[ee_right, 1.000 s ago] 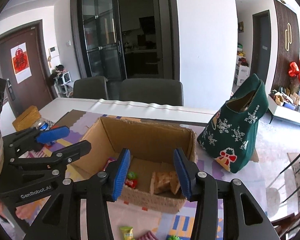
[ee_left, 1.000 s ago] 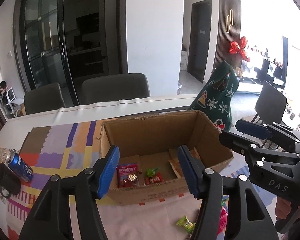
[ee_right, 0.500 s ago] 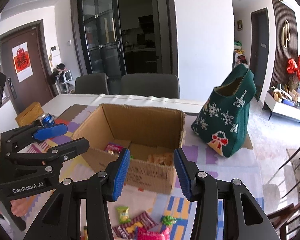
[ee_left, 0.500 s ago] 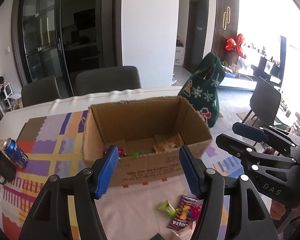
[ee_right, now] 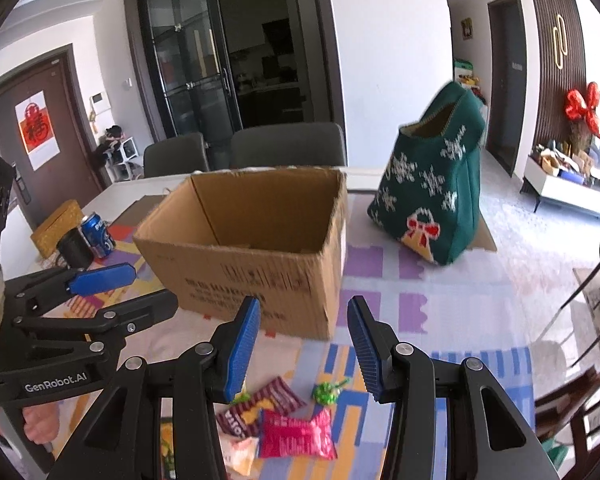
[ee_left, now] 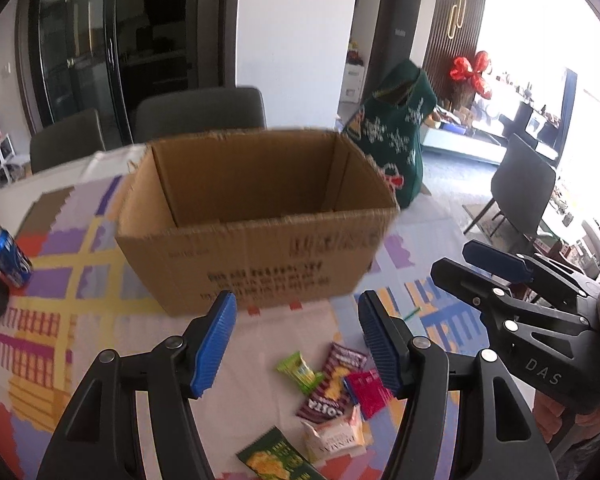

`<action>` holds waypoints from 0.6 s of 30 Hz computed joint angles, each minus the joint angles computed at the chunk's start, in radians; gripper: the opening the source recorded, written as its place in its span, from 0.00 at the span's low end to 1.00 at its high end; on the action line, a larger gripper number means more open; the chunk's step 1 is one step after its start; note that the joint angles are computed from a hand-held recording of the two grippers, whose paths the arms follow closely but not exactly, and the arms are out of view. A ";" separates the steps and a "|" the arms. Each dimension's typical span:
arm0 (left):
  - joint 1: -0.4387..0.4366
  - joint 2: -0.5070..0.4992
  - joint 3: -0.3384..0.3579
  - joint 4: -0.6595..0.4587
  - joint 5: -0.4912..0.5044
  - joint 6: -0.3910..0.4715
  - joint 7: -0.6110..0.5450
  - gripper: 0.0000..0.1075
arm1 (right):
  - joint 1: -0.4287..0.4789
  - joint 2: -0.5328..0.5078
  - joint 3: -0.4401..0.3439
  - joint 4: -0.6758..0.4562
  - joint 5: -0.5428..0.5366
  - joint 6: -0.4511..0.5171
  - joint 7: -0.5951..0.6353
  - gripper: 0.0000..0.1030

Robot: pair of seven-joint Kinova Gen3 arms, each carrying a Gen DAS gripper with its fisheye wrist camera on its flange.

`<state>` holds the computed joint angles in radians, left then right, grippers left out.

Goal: Organize snacks
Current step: 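Move both tools back toward the remaining snacks on the table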

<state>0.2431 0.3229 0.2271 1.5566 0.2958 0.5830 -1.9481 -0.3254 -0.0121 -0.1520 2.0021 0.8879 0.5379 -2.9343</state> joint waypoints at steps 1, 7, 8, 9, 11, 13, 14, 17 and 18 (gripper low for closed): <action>0.004 0.007 -0.003 0.000 -0.003 0.009 0.008 0.58 | 0.002 0.000 0.002 0.006 -0.010 -0.007 0.004 0.45; 0.030 0.031 -0.019 0.011 -0.033 0.030 0.059 0.58 | 0.016 0.011 0.016 0.047 -0.057 -0.053 0.004 0.45; 0.035 0.034 -0.021 0.013 -0.039 0.031 0.067 0.58 | 0.015 0.015 0.016 0.053 -0.065 -0.056 0.001 0.45; 0.039 0.038 -0.023 0.016 -0.047 0.030 0.075 0.58 | 0.016 0.018 0.019 0.058 -0.073 -0.063 0.004 0.45; 0.050 0.049 -0.029 0.019 -0.063 0.035 0.098 0.58 | 0.017 0.026 0.025 0.071 -0.091 -0.077 0.008 0.45; 0.057 0.064 -0.032 0.017 -0.077 0.046 0.116 0.58 | 0.017 0.034 0.032 0.083 -0.110 -0.092 0.012 0.45; 0.059 0.070 -0.034 0.018 -0.083 0.049 0.123 0.58 | 0.017 0.039 0.035 0.088 -0.121 -0.099 0.017 0.45; 0.066 0.090 -0.039 0.014 -0.101 0.061 0.147 0.58 | 0.016 0.060 0.049 0.101 -0.165 -0.120 0.043 0.45; 0.068 0.096 -0.039 0.013 -0.107 0.065 0.153 0.58 | 0.015 0.066 0.055 0.105 -0.175 -0.126 0.049 0.45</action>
<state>0.3112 0.4188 0.1877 1.5697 0.1891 0.6479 -1.7948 -0.3106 0.0539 -0.0971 2.1070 0.7128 0.4123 -2.8858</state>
